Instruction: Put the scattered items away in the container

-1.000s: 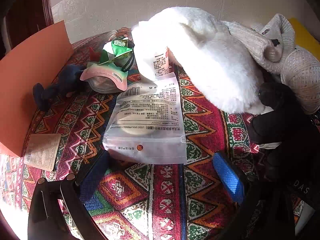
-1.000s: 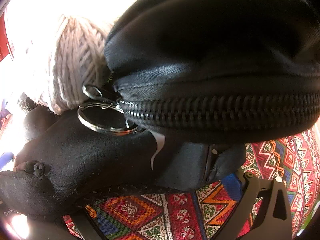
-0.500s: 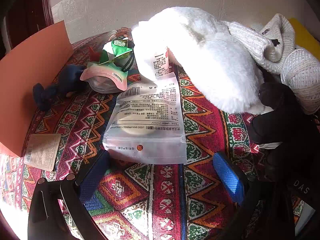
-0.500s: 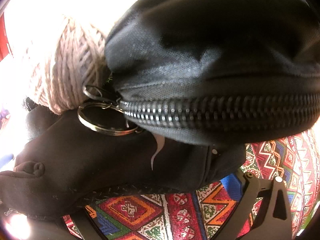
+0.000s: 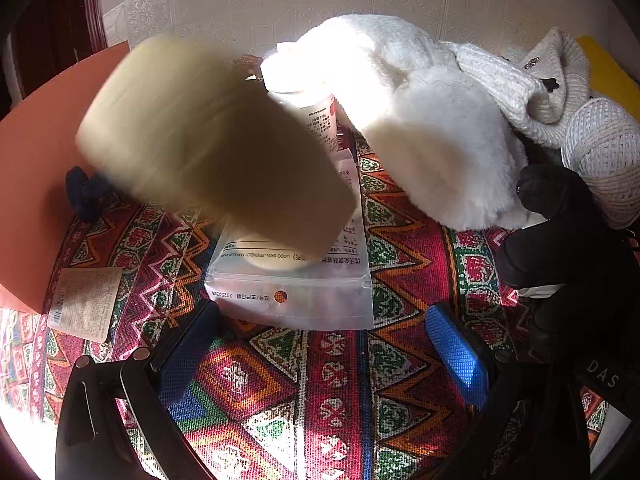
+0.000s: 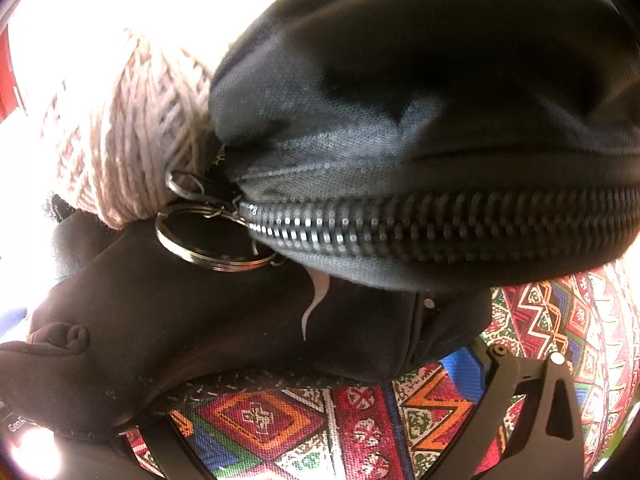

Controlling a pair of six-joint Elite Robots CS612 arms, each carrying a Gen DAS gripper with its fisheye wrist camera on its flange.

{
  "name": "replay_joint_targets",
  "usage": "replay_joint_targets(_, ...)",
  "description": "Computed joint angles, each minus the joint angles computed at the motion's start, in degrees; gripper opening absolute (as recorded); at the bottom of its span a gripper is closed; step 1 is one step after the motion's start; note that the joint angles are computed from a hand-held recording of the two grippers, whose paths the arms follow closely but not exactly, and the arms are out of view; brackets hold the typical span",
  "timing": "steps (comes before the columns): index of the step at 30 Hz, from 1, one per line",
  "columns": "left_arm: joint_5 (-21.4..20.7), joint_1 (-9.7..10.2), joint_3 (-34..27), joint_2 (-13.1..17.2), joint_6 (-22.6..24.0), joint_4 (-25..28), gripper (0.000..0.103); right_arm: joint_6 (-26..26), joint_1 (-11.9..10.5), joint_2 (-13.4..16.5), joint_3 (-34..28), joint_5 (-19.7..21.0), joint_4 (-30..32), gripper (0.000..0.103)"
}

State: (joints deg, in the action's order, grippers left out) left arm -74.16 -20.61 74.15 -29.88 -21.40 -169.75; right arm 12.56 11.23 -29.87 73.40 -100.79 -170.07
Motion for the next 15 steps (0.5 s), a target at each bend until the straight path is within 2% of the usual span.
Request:
replay_joint_targets(1,0.13,-0.38,1.66,-0.74,-0.41,-0.83,0.103,-0.05,-0.05,0.07,-0.05,0.02,-0.03,0.102)
replay_joint_targets(15,0.05,-0.45,1.63,-0.58,-0.69,-1.41,0.103,-0.55,-0.57,0.51,-0.19,0.28,-0.41,0.102)
